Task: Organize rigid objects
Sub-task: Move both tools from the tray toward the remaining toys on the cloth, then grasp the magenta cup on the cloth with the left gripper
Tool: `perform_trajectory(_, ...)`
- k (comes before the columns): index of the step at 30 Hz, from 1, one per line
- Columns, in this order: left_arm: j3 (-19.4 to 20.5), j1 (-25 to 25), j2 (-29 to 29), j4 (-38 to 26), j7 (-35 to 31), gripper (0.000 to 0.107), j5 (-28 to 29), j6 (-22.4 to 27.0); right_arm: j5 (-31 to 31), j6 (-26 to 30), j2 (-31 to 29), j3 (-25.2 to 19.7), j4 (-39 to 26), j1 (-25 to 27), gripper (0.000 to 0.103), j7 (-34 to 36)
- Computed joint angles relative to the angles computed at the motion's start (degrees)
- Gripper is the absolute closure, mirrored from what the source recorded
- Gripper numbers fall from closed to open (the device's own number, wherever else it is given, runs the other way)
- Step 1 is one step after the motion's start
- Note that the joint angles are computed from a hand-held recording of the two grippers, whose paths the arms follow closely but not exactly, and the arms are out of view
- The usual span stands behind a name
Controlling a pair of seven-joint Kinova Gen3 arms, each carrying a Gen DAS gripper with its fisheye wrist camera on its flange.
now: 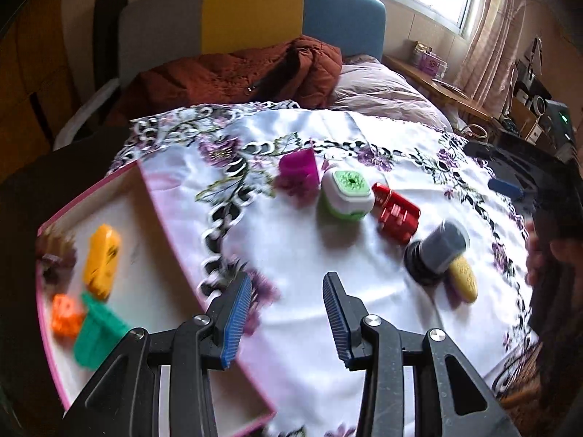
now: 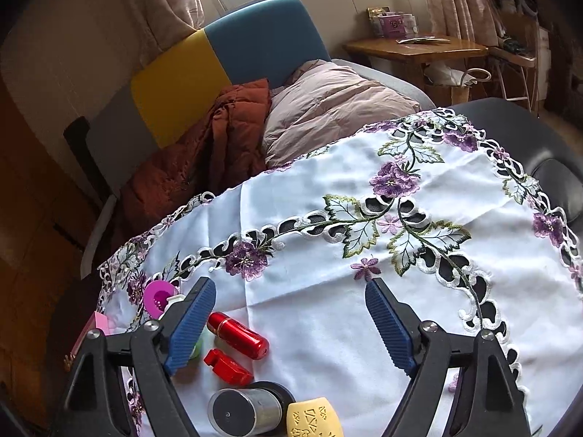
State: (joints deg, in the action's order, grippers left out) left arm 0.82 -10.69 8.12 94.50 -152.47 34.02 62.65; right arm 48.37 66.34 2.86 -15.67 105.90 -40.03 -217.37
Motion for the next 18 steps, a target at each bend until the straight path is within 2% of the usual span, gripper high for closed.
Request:
perform_trajectory(11, 3.9, 5.0, 9.8, -11.8, 15.6, 0.066, -3.6, 1.0, 0.1, -3.7, -0.7, 0.1, 1.0, 1.1, 0.018, 0.2)
perform_trajectory(15, 5.2, 5.6, 14.0, -16.3, 21.4, 0.050, -3.5, 2.5, -0.2, -5.2, -1.0, 0.2, 1.5, 1.6, 0.017, 0.4)
perform_trajectory(18, 6.2, 6.0, 16.1, -18.5, 24.2, 0.046, -3.3, 1.6, -0.4, -6.3, -1.2, 0.2, 1.7, 2.0, 0.017, 0.6)
